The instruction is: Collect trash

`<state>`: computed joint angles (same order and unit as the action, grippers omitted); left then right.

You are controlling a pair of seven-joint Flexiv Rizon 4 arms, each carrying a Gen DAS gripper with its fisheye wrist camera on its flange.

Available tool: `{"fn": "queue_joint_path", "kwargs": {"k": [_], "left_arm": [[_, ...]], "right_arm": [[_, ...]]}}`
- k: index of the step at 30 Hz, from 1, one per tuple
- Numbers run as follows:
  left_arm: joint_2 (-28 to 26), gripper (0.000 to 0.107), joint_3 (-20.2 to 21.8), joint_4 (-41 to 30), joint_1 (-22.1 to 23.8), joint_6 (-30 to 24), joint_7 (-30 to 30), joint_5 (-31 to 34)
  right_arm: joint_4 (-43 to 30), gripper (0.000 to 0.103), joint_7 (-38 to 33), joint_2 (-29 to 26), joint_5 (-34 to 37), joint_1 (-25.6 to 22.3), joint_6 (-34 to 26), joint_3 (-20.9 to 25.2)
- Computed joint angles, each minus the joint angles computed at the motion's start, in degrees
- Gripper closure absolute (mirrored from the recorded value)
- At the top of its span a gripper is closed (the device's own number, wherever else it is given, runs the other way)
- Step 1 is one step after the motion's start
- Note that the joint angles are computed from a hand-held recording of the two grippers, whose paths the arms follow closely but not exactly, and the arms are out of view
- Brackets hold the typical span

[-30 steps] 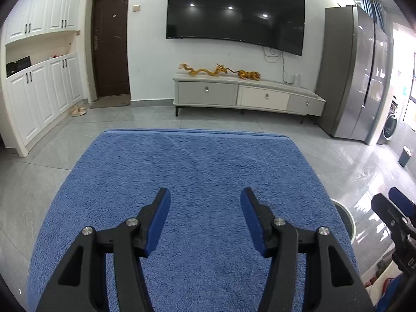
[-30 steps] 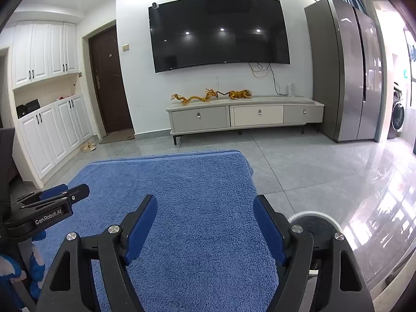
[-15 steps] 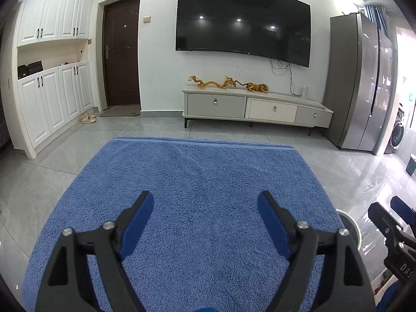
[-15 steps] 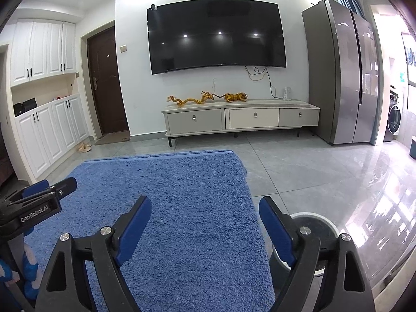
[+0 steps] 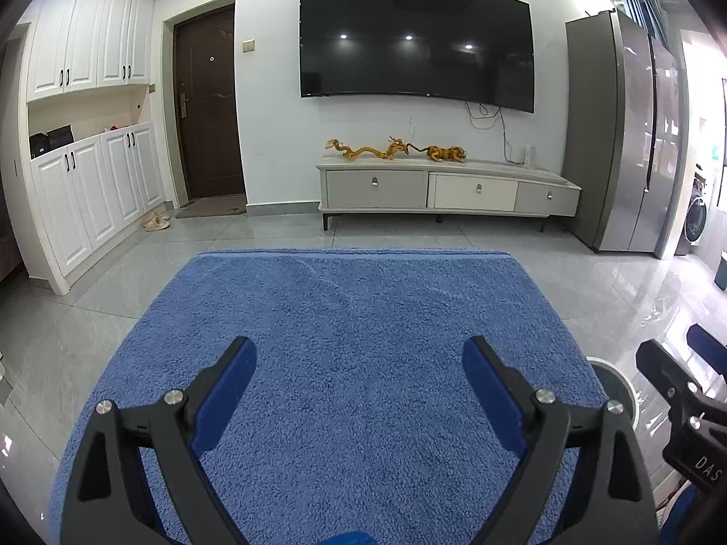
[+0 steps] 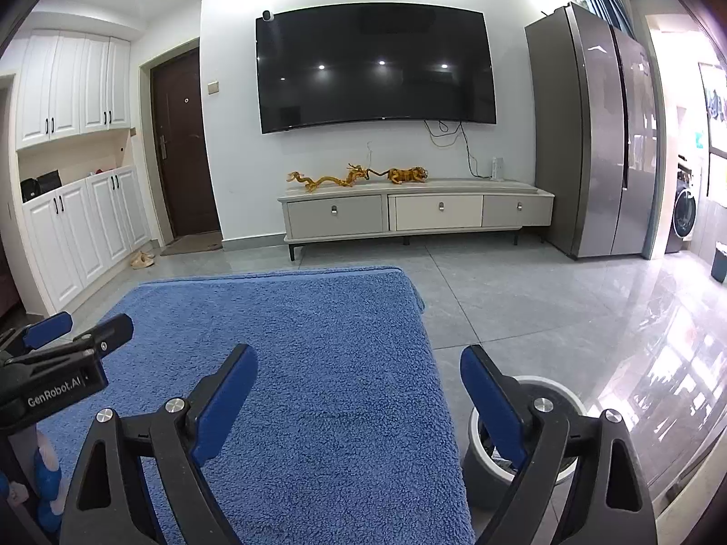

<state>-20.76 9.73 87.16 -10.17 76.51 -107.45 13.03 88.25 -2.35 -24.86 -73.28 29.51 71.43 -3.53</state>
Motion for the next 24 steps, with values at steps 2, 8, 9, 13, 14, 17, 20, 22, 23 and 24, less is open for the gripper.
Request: {"fn": "queue_joint_path", "kwargs": {"k": [2,8,9,13,14,17,20,22,23,24], "left_arm": [[0.1,0.015,-0.1,0.2,0.1,0.1,0.0,0.0],[0.3,0.015,0.4,1.3,0.1,1.6,0.4,0.6],[0.3,0.015,0.4,1.4,0.0,1.7,0.5,0.7],[0.2,0.015,0.1,2.0,0.5,2.1,1.4,-0.1],[0.1,0.015,-0.1,2.3,0.7,2.2,1.7,-0.4],[0.3,0.015,-0.8,3.2,1.5,2.9,3.1,-1.7],[0.2,0.015,-0.7,3.5,1.6,3.4,3.8,-2.3],[0.1,0.015,-0.7,3.5,1.7,3.8,4.3,-2.9],[0.2,0.015,-0.7,3.7,1.8,4.0,4.5,-3.2],[0.2,0.015,-0.7,3.9,1.8,4.3,4.7,-3.4]], "right_arm": [[-0.3,0.009,-0.9,-0.1,0.1,0.5,-1.1,0.1],[-1.3,0.006,-3.8,-0.7,0.9,1.4,-3.3,0.6],[-1.5,0.006,-4.4,-0.9,1.1,1.6,-3.6,0.7],[-2.3,0.005,-6.3,-1.5,2.2,2.6,-5.0,0.7],[-2.6,0.005,-6.8,-1.7,2.5,2.8,-5.3,0.7],[-3.1,0.005,-8.0,-2.1,3.2,3.5,-6.1,0.6],[-3.5,0.005,-8.7,-2.2,3.4,3.7,-6.4,0.3],[-3.8,0.005,-9.0,-2.4,3.5,4.0,-6.6,0.2],[-3.8,0.005,-8.7,-2.4,3.2,4.2,-6.8,0.0],[-3.7,0.005,-8.4,-2.3,3.0,4.2,-6.8,-0.1]]}}
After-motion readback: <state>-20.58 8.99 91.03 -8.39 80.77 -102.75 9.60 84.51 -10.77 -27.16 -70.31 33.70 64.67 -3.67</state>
